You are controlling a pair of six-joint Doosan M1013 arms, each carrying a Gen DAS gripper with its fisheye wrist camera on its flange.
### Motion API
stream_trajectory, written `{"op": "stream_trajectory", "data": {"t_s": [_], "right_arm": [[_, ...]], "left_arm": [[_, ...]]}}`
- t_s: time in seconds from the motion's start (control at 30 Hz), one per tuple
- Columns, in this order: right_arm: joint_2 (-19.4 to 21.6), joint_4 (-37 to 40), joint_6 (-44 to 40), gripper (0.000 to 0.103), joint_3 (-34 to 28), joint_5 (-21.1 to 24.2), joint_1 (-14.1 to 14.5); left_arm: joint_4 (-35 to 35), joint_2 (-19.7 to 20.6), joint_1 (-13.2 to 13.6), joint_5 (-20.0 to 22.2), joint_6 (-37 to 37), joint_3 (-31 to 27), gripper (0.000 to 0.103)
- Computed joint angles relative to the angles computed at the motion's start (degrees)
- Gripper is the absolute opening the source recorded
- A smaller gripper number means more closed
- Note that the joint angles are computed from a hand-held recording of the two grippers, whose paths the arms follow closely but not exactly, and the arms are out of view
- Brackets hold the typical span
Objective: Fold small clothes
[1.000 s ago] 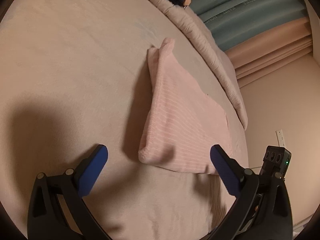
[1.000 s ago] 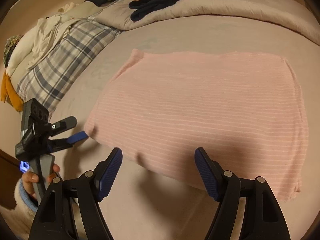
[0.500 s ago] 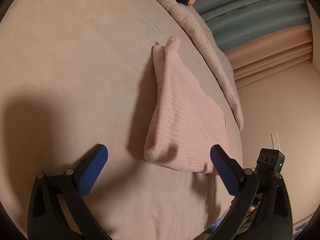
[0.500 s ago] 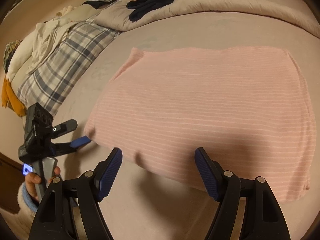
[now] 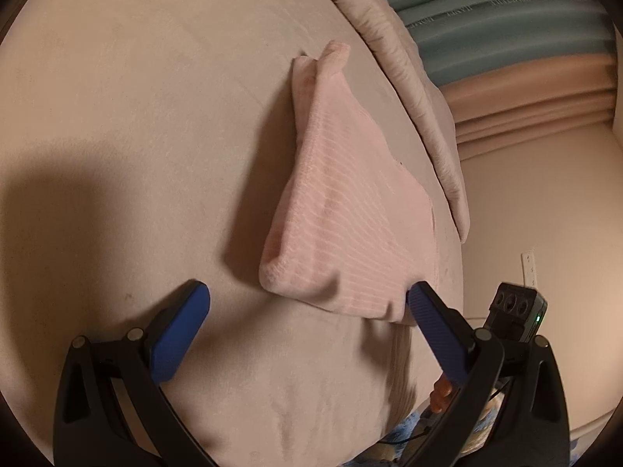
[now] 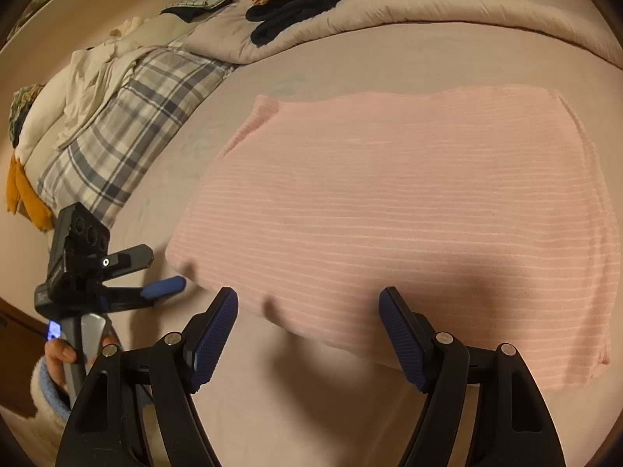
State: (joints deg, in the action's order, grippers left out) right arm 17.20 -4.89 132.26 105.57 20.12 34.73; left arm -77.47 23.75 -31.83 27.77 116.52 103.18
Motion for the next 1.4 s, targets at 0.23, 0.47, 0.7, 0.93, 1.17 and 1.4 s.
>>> {"op": "stream_trajectory", "data": {"t_s": [0.23, 0.47, 0.7, 0.93, 1.17, 1.4], "right_arm": [[-0.05, -0.10, 0.34, 0.075, 0.25, -0.76, -0.15], [-0.48, -3.73, 3.99, 0.075, 0.68, -1.23, -0.02], [-0.49, -7.90, 8.33, 0.075, 1.10, -1.38, 0.01], [0.13, -8.95, 8.98, 0.075, 0.47, -1.77, -0.05], [1.79, -12.02, 9.50, 0.075, -2.09, -0.66, 0.03], [4.55, -16.25, 8.73, 0.061, -6.71, 3.45, 0.51]], "left_arm": [[4.89, 1.63, 0.42, 1.54, -4.89, -3.15, 0.102], [5.26, 4.87, 2.39, 6.82, -5.76, -8.18, 0.102], [1.50, 7.38, 3.82, 10.76, -2.65, -11.36, 0.102], [0.82, 10.43, 4.44, 15.33, -1.68, -15.93, 0.102], [6.81, 13.01, 4.34, 16.65, -5.57, -21.11, 0.100], [13.87, 12.29, 4.69, 15.62, -8.81, -20.71, 0.055]]}}
